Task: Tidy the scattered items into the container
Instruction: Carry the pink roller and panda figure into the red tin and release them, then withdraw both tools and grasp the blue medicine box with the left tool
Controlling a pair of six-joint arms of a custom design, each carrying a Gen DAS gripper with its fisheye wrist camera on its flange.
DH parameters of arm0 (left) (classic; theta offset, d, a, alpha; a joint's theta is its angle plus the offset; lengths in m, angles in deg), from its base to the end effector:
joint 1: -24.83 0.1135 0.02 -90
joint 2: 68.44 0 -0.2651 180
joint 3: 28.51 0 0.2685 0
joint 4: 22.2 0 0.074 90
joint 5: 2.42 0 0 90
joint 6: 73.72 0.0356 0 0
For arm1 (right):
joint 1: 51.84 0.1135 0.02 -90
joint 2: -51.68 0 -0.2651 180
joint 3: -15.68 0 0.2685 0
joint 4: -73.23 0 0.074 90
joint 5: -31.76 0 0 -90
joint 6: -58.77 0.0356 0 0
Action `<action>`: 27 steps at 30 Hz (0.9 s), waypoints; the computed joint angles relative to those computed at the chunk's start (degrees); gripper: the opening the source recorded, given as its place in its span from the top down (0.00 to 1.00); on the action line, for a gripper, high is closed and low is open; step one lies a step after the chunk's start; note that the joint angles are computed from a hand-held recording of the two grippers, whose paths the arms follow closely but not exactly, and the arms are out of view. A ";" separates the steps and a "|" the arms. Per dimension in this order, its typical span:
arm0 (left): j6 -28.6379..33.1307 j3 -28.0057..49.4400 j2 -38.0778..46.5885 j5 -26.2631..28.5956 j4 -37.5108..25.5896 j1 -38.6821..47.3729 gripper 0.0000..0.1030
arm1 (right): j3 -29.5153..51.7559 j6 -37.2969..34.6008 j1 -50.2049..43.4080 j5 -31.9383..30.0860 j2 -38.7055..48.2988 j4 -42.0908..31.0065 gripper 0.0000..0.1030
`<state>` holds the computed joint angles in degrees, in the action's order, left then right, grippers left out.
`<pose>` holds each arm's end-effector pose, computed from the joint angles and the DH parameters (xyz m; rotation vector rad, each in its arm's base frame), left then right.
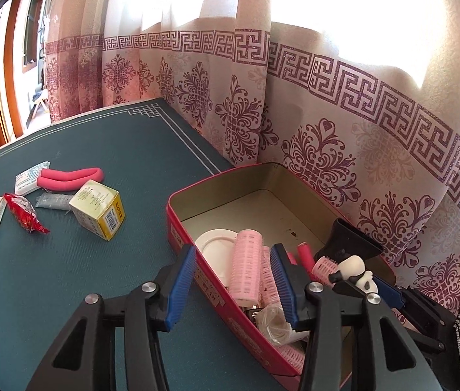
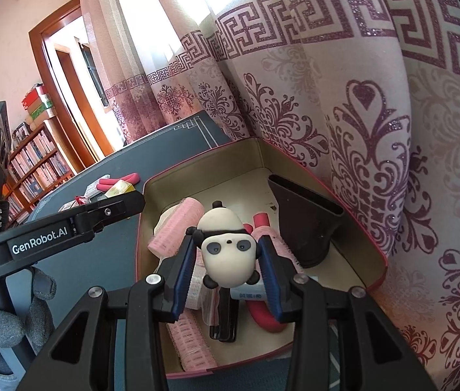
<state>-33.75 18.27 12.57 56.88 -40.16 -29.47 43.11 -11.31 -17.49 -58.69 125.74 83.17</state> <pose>0.1692 -0.2044 0.1417 -0.1315 2.3258 -0.2368 0.1810 0.1241 0.1077 -0.2887 2.2449 0.5261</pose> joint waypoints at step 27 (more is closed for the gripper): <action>-15.64 -20.60 -23.35 -0.74 -9.39 1.99 0.30 | 4.03 2.61 13.39 8.86 0.25 -3.47 0.30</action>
